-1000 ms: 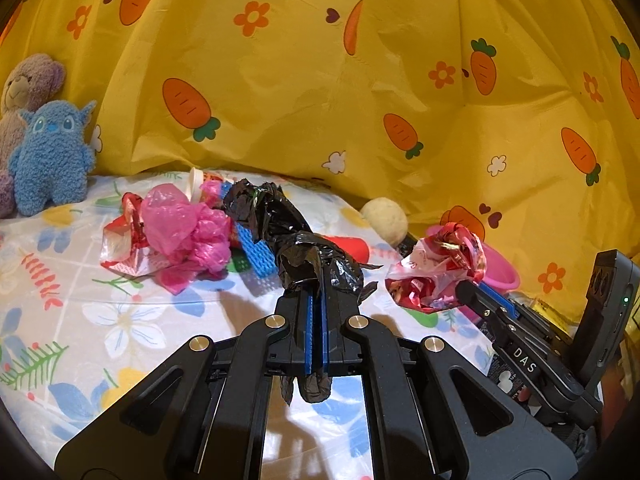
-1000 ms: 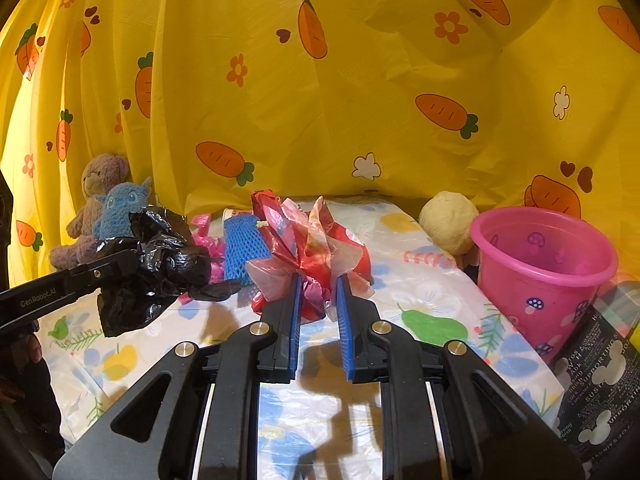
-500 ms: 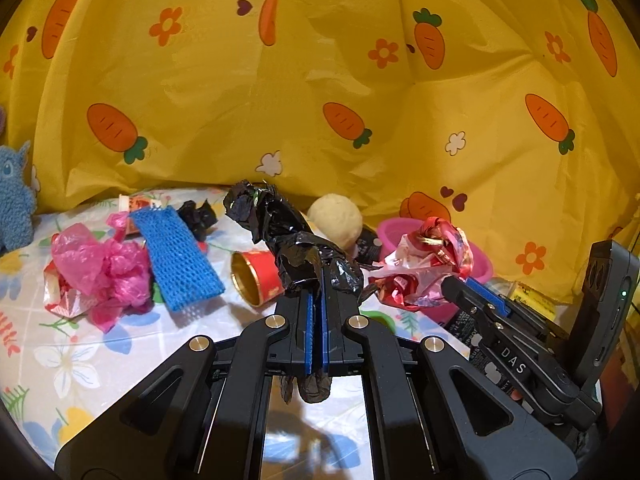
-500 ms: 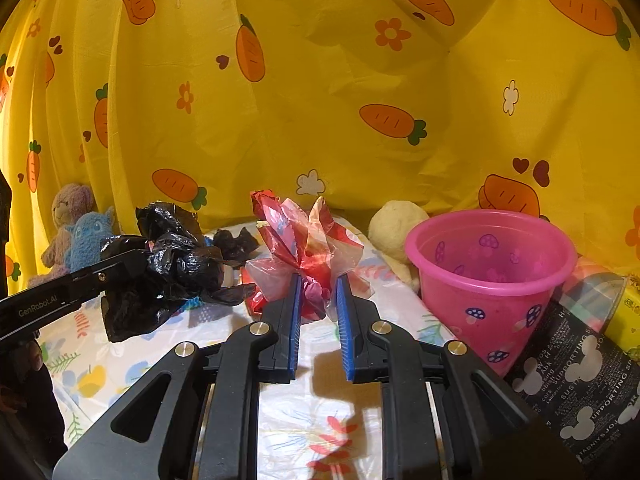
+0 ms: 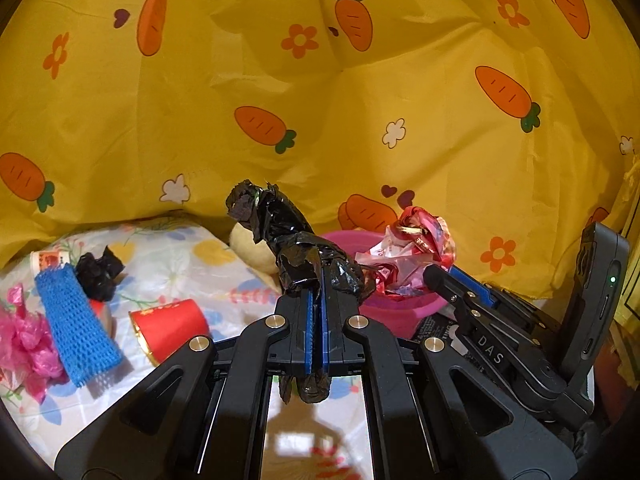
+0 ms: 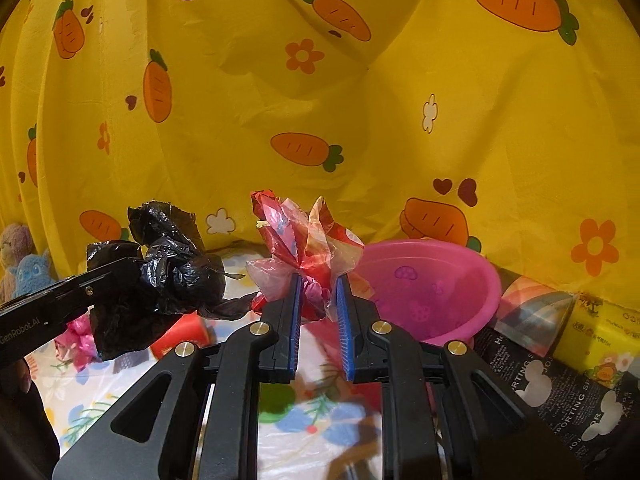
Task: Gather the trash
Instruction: 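Carry the black bag and candy wrapper over the pink bucket with both grippers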
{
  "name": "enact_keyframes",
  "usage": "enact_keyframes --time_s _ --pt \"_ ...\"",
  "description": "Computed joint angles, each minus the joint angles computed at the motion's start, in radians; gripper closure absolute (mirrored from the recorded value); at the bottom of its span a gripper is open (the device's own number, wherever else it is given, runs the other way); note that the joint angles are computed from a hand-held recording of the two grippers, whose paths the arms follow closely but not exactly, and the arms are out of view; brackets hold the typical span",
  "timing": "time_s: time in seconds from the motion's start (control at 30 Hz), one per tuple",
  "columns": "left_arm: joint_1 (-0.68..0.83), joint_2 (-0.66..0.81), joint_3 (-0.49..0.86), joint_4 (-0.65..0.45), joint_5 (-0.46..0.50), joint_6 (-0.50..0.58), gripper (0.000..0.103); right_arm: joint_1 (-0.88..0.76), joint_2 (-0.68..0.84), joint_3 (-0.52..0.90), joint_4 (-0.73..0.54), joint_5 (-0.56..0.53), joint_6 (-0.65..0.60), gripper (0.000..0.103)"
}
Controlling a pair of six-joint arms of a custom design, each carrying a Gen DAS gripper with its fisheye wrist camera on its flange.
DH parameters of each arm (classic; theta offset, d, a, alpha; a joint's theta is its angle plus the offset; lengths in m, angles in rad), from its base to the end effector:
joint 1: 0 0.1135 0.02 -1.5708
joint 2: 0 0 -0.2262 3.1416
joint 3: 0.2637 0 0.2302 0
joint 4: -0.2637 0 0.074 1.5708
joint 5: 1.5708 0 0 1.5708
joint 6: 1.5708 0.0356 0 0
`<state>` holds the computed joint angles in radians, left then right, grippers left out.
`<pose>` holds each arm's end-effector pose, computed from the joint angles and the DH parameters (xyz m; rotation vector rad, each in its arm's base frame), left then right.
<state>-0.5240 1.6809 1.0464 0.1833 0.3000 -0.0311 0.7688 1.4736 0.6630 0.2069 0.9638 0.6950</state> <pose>0.3035 -0.1875 0.2078 0.6894 1.9435 -0.6509 0.2161 0.1683 0.1654 0.4356 1.8506 -0.0699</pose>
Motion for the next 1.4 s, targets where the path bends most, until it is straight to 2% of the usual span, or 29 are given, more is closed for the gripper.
enact_keyframes --time_s 0.23,0.43,0.73,1.07,1.4 --pt "-0.051 0.217 0.231 -0.015 0.018 -0.015 0.101 -0.109 -0.043 -0.033 0.024 -0.007 -0.042 0.085" --pt "-0.084 0.383 0.429 -0.071 -0.006 -0.021 0.101 -0.182 -0.044 -0.037 0.048 -0.02 -0.07 0.085" --pt "-0.126 0.559 0.644 -0.139 -0.013 -0.01 0.101 -0.268 -0.014 -0.024 0.068 -0.052 -0.095 0.085" --pt "-0.151 0.671 0.783 -0.187 -0.014 0.009 0.101 -0.321 0.019 -0.017 0.1 -0.094 -0.108 0.083" --pt "-0.15 0.736 0.862 -0.224 0.002 -0.005 0.101 -0.359 0.047 -0.014 0.119 -0.132 -0.116 0.081"
